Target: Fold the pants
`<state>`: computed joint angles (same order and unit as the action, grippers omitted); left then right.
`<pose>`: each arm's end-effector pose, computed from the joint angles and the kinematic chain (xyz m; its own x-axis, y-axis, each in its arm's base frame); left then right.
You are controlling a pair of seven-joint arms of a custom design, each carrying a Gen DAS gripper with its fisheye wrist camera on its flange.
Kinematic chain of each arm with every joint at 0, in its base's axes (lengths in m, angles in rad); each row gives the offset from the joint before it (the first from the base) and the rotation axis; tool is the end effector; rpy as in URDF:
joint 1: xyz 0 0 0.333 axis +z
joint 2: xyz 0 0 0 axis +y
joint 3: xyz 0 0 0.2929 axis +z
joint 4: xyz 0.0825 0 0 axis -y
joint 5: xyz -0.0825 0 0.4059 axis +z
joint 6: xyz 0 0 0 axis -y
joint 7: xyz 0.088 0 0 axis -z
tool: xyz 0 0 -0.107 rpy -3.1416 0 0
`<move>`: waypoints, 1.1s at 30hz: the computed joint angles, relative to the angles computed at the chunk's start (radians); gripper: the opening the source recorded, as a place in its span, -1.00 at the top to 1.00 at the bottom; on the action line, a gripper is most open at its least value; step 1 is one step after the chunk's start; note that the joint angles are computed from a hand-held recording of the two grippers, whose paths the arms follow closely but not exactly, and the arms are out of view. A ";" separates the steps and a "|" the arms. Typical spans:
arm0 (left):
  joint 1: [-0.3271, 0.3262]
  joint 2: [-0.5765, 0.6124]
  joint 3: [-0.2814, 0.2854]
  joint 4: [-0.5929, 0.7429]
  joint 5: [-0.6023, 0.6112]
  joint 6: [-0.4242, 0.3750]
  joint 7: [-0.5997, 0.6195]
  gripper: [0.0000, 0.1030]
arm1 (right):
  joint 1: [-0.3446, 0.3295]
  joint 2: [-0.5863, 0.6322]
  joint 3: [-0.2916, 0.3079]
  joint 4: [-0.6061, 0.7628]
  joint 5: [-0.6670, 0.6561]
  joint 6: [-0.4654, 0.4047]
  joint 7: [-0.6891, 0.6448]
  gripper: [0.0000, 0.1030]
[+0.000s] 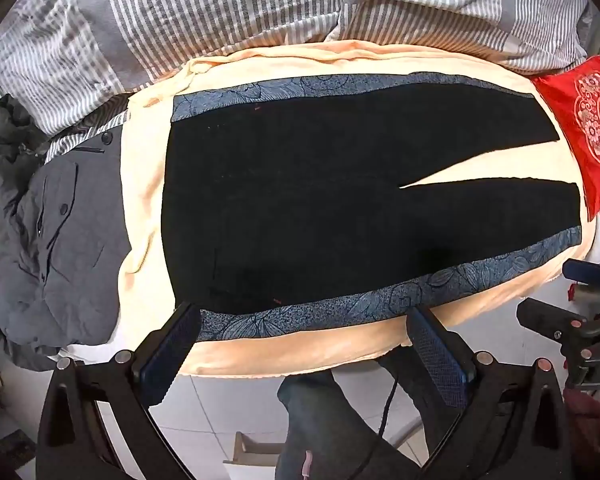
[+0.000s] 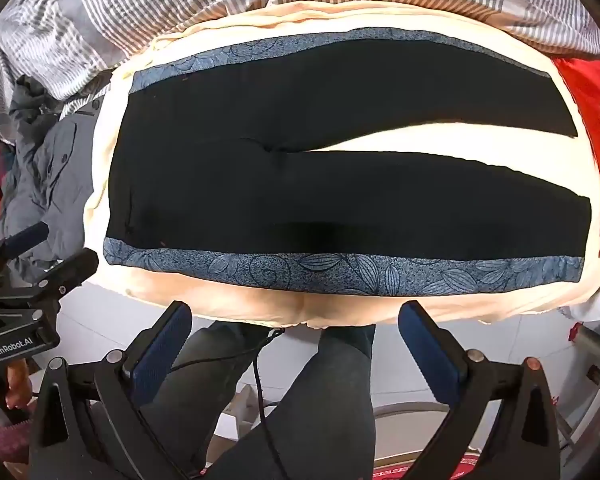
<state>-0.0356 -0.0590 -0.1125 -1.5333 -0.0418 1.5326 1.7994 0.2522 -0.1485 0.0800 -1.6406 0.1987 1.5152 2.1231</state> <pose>0.5483 -0.0885 0.6496 -0.3710 -0.9284 0.0209 -0.9272 0.3691 -0.0643 0.4898 0.1957 0.6458 -0.2095 -0.9629 -0.1700 -0.9770 0.1990 0.0771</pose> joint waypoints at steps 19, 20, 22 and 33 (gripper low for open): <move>-0.001 -0.031 0.005 -0.039 0.011 0.028 -0.028 -1.00 | 0.000 -0.013 0.002 -0.024 -0.004 0.018 0.006 -1.00; -0.001 -0.030 0.005 -0.037 0.011 0.029 -0.029 -1.00 | 0.001 -0.017 0.003 -0.029 -0.005 0.022 0.011 -1.00; -0.002 -0.029 0.004 -0.037 0.015 0.033 -0.031 -1.00 | 0.000 -0.022 0.003 -0.035 -0.004 0.030 0.014 -1.00; -0.009 -0.030 -0.004 -0.038 0.042 0.041 -0.060 -1.00 | -0.006 -0.009 -0.005 -0.030 0.014 0.016 -0.011 -1.00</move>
<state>-0.0450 -0.0894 -0.1170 -1.5711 0.0002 1.5740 1.7399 0.2463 -0.1575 0.0746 -1.6710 0.2131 1.5308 2.1125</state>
